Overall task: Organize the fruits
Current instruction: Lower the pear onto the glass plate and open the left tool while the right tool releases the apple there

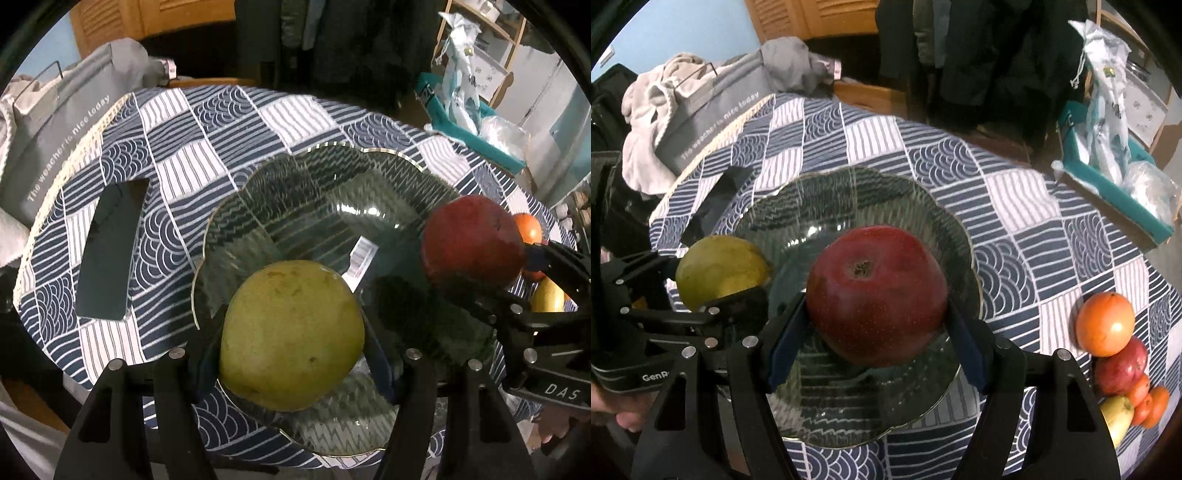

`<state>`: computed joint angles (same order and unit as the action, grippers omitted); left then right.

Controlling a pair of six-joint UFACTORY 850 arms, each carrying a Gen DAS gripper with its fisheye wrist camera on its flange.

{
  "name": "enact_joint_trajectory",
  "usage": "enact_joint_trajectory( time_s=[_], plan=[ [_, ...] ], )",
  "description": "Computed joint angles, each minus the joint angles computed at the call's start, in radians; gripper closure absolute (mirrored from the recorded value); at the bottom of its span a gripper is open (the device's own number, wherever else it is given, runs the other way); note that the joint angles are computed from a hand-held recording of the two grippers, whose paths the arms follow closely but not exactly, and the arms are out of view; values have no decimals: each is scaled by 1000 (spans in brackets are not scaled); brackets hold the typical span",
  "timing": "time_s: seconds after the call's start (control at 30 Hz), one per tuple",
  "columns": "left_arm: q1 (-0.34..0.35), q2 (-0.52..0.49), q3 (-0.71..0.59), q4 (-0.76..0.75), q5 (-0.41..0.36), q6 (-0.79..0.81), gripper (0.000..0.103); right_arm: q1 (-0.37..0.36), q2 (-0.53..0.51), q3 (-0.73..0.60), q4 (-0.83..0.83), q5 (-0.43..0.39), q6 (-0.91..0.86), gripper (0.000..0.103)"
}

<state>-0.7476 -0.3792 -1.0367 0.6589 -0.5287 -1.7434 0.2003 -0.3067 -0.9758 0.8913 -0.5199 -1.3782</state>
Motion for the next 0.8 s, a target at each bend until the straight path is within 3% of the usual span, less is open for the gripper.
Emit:
enact_joint_trajectory(
  time_s=[0.53, 0.8],
  plan=[
    [4, -24, -2, -111, 23, 102, 34, 6, -33, -6, -118, -4, 112, 29],
    [-3, 3, 9, -23, 18, 15, 27, -13, -39, -24, -68, -53, 97, 29]
  ],
)
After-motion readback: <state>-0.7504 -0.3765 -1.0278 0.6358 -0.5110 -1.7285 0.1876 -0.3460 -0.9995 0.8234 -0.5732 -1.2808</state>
